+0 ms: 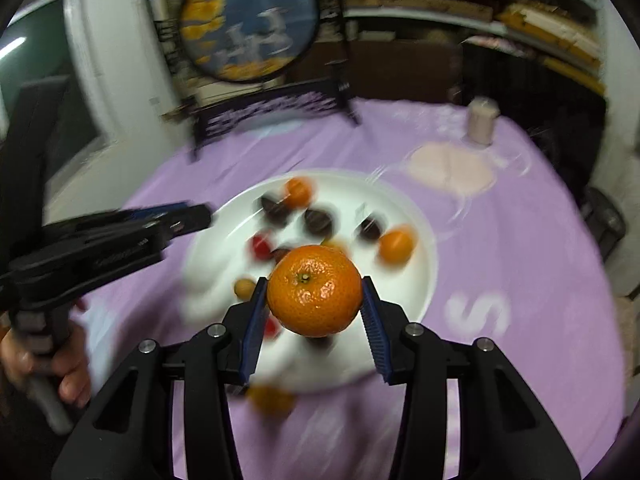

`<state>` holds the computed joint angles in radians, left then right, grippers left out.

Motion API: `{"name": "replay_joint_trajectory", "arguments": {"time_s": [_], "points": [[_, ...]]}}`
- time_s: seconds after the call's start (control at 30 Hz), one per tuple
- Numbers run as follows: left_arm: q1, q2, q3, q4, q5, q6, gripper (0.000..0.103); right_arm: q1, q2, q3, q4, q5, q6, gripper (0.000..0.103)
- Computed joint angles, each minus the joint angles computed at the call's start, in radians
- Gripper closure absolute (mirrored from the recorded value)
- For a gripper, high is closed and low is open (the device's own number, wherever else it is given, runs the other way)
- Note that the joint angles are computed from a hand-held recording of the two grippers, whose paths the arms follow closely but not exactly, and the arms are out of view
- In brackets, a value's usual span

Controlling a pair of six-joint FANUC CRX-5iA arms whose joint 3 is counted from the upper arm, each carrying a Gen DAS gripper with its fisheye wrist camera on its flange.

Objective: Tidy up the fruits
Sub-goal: 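Carry both fruits over the white plate and open both tools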

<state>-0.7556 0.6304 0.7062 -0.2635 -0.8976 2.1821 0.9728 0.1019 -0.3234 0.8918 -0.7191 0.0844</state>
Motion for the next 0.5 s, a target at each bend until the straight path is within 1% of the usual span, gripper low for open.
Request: {"name": "replay_joint_trajectory", "arguments": {"time_s": [0.07, 0.13, 0.23, 0.3, 0.33, 0.37, 0.43, 0.5], "points": [[0.024, 0.02, 0.003, 0.049, 0.02, -0.008, 0.078, -0.036, 0.057, 0.053, -0.003, -0.034, 0.012, 0.058], [0.04, 0.017, -0.026, 0.08, 0.034, -0.014, 0.079, -0.068, 0.088, 0.084, -0.05, -0.018, 0.045, 0.058], [0.046, 0.01, -0.047, 0.065, 0.033, -0.002, 0.079, -0.099, 0.104, 0.093, -0.103, 0.018, 0.077, 0.057], [0.058, 0.004, -0.067, 0.089, 0.043, -0.004, 0.079, -0.107, 0.112, 0.105, -0.139, 0.022, 0.104, 0.056], [0.061, -0.001, -0.079, 0.099, 0.051, -0.003, 0.079, -0.107, 0.112, 0.105, -0.136, 0.019, 0.104, 0.048], [0.061, -0.008, -0.089, 0.101, 0.058, -0.002, 0.079, -0.106, 0.107, 0.09, -0.099, 0.02, 0.074, 0.043], [0.057, -0.02, -0.104, 0.08, 0.067, 0.013, 0.078, -0.099, 0.091, 0.053, -0.022, 0.011, 0.008, 0.043], [0.053, -0.027, -0.115, 0.07, 0.074, 0.022, 0.079, -0.093, 0.082, 0.034, -0.005, 0.014, -0.015, 0.043]]}}
